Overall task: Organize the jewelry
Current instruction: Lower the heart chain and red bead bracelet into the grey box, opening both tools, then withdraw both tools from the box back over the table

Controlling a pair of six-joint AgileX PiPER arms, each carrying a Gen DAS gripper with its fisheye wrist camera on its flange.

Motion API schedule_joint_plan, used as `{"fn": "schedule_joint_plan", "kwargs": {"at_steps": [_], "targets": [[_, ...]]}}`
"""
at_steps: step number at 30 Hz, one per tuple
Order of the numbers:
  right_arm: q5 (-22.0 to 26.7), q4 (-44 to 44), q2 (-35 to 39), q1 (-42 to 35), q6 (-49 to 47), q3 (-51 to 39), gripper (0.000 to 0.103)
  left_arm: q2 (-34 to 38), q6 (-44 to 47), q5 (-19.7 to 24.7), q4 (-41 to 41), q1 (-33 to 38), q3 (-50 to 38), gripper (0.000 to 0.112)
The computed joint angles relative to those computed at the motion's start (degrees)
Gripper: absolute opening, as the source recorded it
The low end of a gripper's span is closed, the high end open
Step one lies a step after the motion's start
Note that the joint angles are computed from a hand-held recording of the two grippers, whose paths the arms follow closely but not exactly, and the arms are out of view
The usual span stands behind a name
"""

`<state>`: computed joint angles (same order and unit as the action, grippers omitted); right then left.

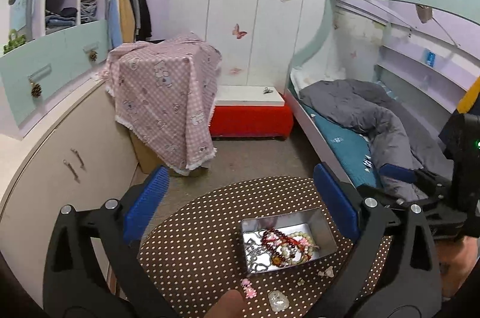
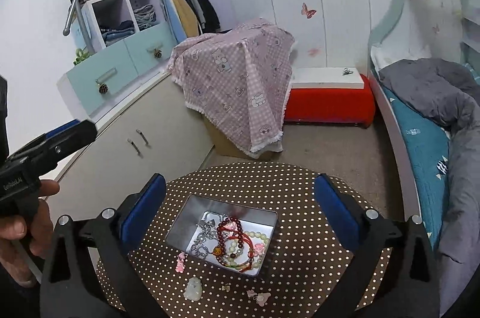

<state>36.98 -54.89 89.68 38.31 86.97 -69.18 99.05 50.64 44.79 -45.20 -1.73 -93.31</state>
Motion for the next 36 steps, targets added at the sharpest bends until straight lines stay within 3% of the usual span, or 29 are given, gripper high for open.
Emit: {"fn": "schedule_joint_plan", "kwargs": {"at_steps": [11, 19, 25, 30, 36], "targets": [[8.1, -8.9, -6.7, 7.4, 11.1, 6.3, 0.095, -7.9, 11.8, -2.2, -9.4, 7.0, 14.3, 0.095], [15.9, -11.2, -10.2, 14.0, 16.1, 10.2, 0.095, -12.2, 19.0, 1.3, -16.9, 13.6, 22.1, 0.095], [21.3, -12.8, -11.3, 19.6, 20.1, 12.4, 0.095, -16.3, 23.4, 1.4, -19.8, 16.3, 28.1, 0.095], [23.7, -13.4, -10.8, 23.3, 23.6, 14.0, 0.095, -18.5, 26.5, 1.8, -21.8, 18.8, 31.8, 0.095], [22.1, -12.1, -8.5, 24.6, 26.7, 15.9, 0.095, -18.4, 30.2, 0.5, -21.9, 19.2, 35.7, 0.095]]}}
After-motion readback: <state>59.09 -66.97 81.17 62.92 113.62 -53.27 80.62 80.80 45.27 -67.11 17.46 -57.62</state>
